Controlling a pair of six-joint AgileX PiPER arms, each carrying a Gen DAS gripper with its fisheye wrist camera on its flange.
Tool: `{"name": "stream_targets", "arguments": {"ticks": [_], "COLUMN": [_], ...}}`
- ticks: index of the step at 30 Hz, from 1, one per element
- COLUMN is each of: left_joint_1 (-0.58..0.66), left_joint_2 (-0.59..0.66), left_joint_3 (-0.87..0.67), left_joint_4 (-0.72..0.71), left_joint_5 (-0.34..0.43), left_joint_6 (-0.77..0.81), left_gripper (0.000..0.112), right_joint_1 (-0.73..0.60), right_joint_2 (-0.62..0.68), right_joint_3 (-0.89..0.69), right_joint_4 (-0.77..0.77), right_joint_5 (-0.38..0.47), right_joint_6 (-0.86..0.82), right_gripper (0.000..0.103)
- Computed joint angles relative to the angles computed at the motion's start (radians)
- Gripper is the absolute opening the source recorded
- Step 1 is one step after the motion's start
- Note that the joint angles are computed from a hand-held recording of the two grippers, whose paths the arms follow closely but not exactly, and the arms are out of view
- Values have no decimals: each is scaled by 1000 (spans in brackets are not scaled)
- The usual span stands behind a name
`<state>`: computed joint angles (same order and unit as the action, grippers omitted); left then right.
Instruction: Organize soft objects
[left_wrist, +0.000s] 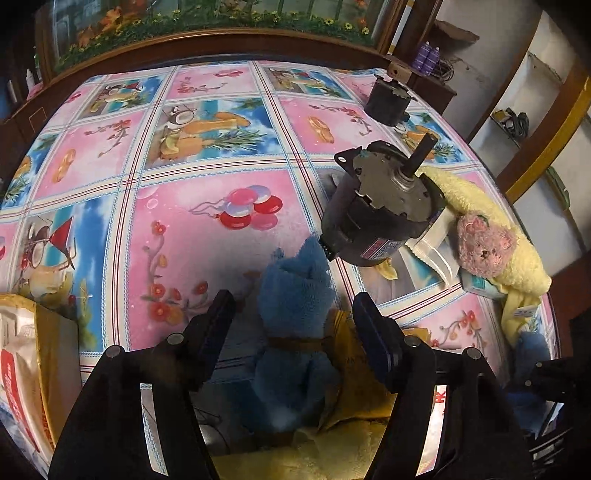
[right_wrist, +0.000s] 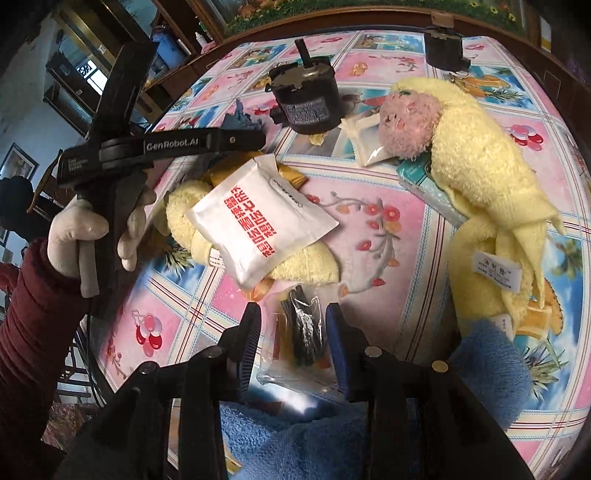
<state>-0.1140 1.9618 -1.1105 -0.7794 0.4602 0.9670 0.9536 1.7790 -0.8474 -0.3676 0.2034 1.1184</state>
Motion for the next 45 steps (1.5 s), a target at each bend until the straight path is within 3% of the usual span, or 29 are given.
{"name": "stream_targets", "arguments": {"ticks": [2, 3, 5, 8, 9, 11, 19, 22, 27, 34, 38, 41, 45], "left_joint_1": [-33, -46, -49, -6, 8, 51, 332, 478, 700, 868, 867, 839, 758], "left_joint_2": [-13, -21, -35, -49, -62, -86, -298, -351, -396, -287, -198, -131, -58], "left_joint_3": [19, 32, 48, 56, 70, 88, 218, 223, 198, 93, 35, -16, -93], "left_joint_4": [84, 110, 131, 40, 2, -85, -323, -336, -314, -251, -216, -201, -135], "left_joint_5": [-51, -79, -91, -47, -45, -2, 244, 380, 527, 498, 429, 379, 283], "left_joint_6": [-51, -63, -64, 13, 46, 114, 364, 387, 434, 433, 410, 376, 309], "left_gripper": [65, 46, 26, 24, 24, 24, 24, 24, 24, 25, 25, 25, 25], "right_joint_1": [16, 33, 78, 130, 136, 147, 249, 270, 304, 273, 247, 236, 223], "right_joint_2": [18, 33, 69, 112, 115, 100, -20, -43, -32, 133, 274, 402, 591], "right_joint_3": [-33, -61, -130, -202, -208, -193, -149, -169, -254, -483, -681, -879, -1193], "right_joint_4": [-33, -73, -141, -175, -169, -179, -364, -419, -456, -259, -9, 189, 359], "right_joint_5": [35, 74, 179, 276, 283, 264, 335, 354, 333, 224, 202, 251, 381], "right_joint_6": [25, 58, 106, 108, 104, 129, 370, 420, 435, 165, -106, -318, -512], "right_gripper": [42, 43, 44, 40, 21, 13, 13, 13, 13, 13, 13, 13, 13]}}
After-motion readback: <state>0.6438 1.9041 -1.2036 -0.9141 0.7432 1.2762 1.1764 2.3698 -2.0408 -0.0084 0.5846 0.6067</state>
